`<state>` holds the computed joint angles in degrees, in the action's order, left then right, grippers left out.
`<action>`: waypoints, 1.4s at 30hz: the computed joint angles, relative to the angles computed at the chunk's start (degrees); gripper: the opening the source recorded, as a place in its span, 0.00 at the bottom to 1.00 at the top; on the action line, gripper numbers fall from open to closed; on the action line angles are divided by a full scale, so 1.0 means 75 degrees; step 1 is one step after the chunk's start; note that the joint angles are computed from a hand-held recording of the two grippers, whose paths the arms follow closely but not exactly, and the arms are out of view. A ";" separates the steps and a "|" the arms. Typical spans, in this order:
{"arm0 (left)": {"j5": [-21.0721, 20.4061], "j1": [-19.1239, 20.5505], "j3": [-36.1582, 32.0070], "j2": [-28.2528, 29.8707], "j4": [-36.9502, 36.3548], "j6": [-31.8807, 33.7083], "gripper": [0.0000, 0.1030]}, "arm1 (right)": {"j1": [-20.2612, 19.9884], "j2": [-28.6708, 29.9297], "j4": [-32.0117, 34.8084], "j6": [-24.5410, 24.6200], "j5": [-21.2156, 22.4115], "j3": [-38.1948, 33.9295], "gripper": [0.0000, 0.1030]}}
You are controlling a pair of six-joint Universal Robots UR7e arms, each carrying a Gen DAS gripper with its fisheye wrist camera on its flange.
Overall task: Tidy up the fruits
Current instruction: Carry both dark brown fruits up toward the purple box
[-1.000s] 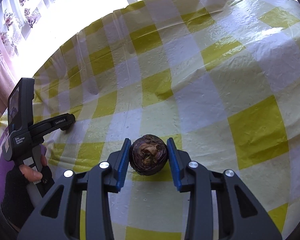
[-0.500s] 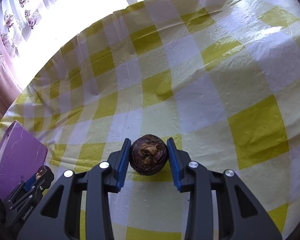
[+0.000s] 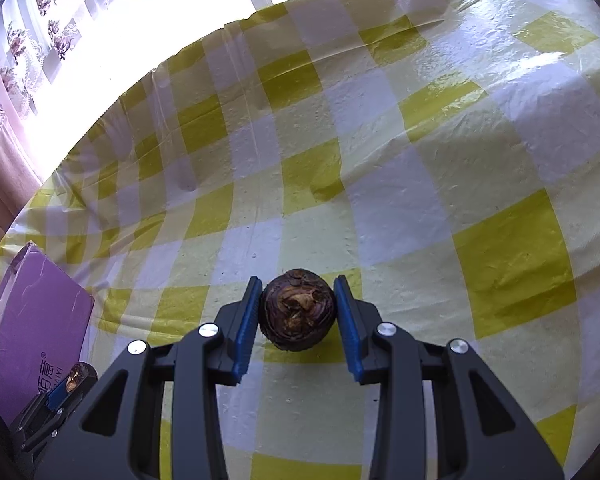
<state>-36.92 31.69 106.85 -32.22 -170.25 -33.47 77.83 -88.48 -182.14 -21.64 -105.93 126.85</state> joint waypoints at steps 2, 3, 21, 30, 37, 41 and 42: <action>-0.0045 0.0016 -0.0008 -0.0005 0.0008 0.0024 0.36 | 0.0041 0.0035 0.0013 0.0015 -0.0109 -0.0025 0.36; -0.0043 0.0012 -0.0005 -0.0006 0.0008 0.0025 0.36 | 0.0051 0.0041 -0.0001 0.0026 -0.0148 -0.0028 0.36; 0.0289 -0.0847 0.1016 -0.0446 -0.0806 0.0201 0.36 | 0.0700 -0.0680 -0.0698 0.0496 -0.0522 0.1488 0.36; 0.1257 -0.1798 0.1784 -0.0950 -0.2342 0.1167 0.37 | 0.1607 -0.0673 -0.1570 0.0240 -0.0438 0.2059 0.36; 0.1986 -0.2245 0.2162 -0.1244 -0.3574 0.1960 0.37 | 0.2601 -0.0362 -0.2643 -0.0198 -0.0116 0.2211 0.36; 0.2427 -0.2471 0.2304 -0.1342 -0.4568 0.2731 0.37 | 0.3129 -0.0156 -0.3106 -0.0226 -0.0118 0.2187 0.36; 0.2505 -0.2502 0.2332 -0.1380 -0.4757 0.2875 0.37 | 0.3260 -0.0107 -0.3177 -0.0195 -0.0124 0.2161 0.36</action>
<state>-18.13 12.93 124.34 -42.57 -205.93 -11.91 102.28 -89.28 -205.97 -23.11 -106.86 143.06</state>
